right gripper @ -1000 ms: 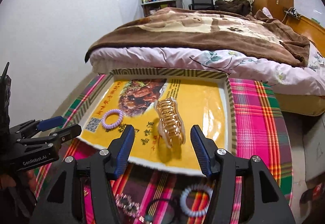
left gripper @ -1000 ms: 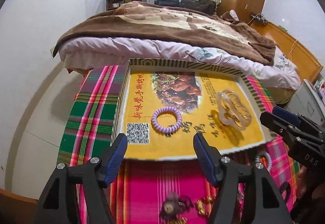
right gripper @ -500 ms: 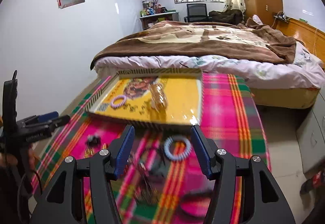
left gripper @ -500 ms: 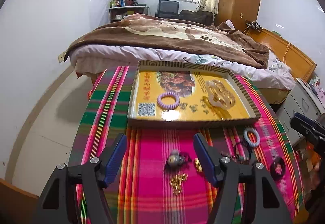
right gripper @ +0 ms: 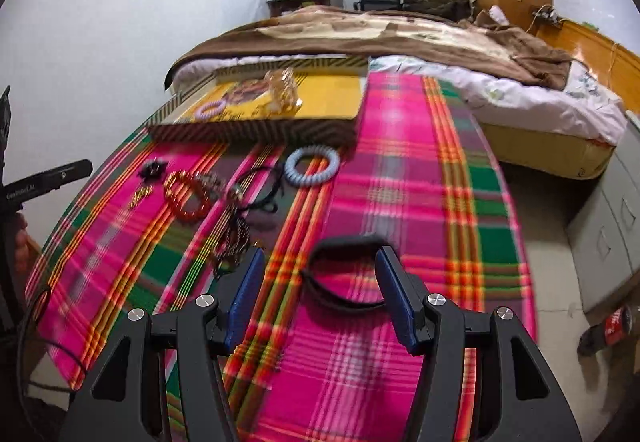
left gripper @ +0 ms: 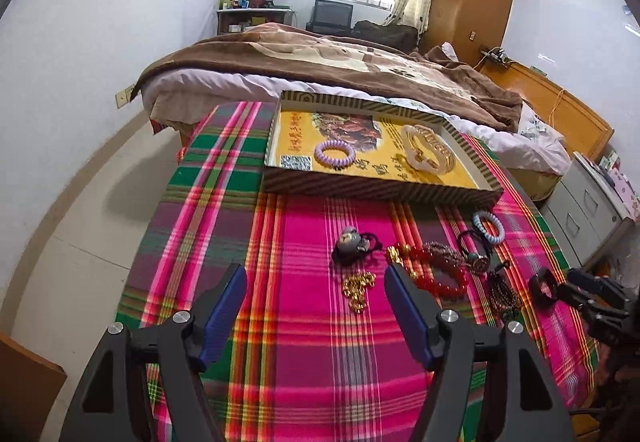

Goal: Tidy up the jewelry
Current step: 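Reach the right tool to the black band and grasp it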

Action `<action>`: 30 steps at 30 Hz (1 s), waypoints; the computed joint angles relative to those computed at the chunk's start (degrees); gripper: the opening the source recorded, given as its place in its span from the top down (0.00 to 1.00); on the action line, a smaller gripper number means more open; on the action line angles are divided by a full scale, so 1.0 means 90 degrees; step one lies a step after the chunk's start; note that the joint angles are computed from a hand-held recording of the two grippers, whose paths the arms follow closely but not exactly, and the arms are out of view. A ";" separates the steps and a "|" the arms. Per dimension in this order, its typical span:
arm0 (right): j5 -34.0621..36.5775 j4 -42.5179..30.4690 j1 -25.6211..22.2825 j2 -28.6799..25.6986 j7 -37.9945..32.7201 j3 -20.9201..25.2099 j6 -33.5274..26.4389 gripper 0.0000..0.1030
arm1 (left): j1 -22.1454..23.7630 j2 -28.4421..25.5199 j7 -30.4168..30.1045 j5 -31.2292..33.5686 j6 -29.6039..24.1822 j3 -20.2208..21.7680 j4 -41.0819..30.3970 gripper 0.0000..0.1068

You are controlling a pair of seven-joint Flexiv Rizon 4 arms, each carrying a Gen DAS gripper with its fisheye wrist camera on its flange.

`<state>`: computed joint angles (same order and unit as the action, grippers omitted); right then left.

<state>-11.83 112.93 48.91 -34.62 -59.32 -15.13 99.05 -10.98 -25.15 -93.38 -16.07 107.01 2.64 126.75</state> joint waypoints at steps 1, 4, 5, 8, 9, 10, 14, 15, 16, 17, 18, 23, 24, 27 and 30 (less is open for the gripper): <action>-0.0031 -0.0044 -0.0017 -0.0047 -0.0014 0.0036 -0.0063 0.44 | 0.0086 0.0003 -0.0037 0.0026 0.0003 -0.0085 0.0029 0.34; -0.0122 -0.0041 0.0072 -0.0111 -0.0047 -0.0058 -0.0135 0.44 | 0.0022 -0.0027 -0.0064 -0.0006 -0.0051 -0.0008 0.0038 0.34; -0.0175 -0.0083 -0.0050 -0.0135 -0.0088 0.0085 -0.0157 0.44 | 0.0033 -0.0040 -0.0077 -0.0003 -0.0055 -0.0019 0.0041 0.34; -0.0276 -0.0148 -0.0130 -0.0185 -0.0091 0.0171 -0.0291 0.44 | 0.0127 -0.0086 -0.0126 0.0039 -0.0069 -0.0113 0.0026 0.34; -0.0313 -0.0162 -0.0063 -0.0204 -0.0057 0.0078 -0.0338 0.45 | 0.0139 -0.0103 -0.0132 0.0050 -0.0085 -0.0124 0.0013 0.34; -0.0349 -0.0173 -0.0038 -0.0220 -0.0026 0.0037 -0.0364 0.47 | 0.0147 -0.0110 -0.0137 0.0063 -0.0095 -0.0128 0.0007 0.34; -0.0525 -0.0225 0.0037 -0.0260 0.0125 -0.0097 -0.0511 0.61 | 0.0298 -0.0134 -0.0207 0.0134 -0.0134 -0.0265 -0.0020 0.34; -0.0561 -0.0209 0.0116 -0.0269 0.0188 -0.0208 -0.0527 0.63 | 0.0260 -0.0141 -0.0216 0.0122 -0.0151 -0.0219 -0.0036 0.34; -0.0604 -0.0206 0.0140 -0.0271 0.0228 -0.0251 -0.0562 0.64 | 0.0207 -0.0159 -0.0217 0.0106 -0.0176 -0.0159 -0.0060 0.34; -0.0644 -0.0214 0.0138 -0.0280 0.0263 -0.0256 -0.0565 0.65 | 0.0168 -0.0165 -0.0222 0.0090 -0.0206 -0.0118 -0.0070 0.34; -0.0679 -0.0206 0.0111 -0.0275 0.0283 -0.0233 -0.0551 0.66 | 0.0159 -0.0169 -0.0227 0.0090 -0.0224 -0.0106 -0.0074 0.34; -0.0770 -0.0194 0.0123 -0.0274 0.0453 -0.0289 -0.0553 0.76 | 0.0220 -0.0274 -0.0192 0.0126 -0.0429 -0.0139 -0.0252 0.34; -0.0785 -0.0185 0.0107 -0.0268 0.0467 -0.0274 -0.0541 0.78 | 0.0192 -0.0291 -0.0195 0.0120 -0.0467 -0.0109 -0.0287 0.34; -0.0777 -0.0161 0.0184 -0.0273 0.0575 -0.0387 -0.0480 0.85 | 0.0275 -0.0346 -0.0134 0.0191 -0.0589 -0.0189 -0.0424 0.34; -0.0713 -0.0154 0.0189 -0.0274 0.0629 -0.0417 -0.0396 0.86 | 0.0439 -0.0428 -0.0013 0.0293 -0.0734 -0.0359 -0.0617 0.34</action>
<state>-18.24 111.54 50.61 -37.09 -53.65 -18.89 95.48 -7.03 -29.01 -93.50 -13.43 100.40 -0.59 121.20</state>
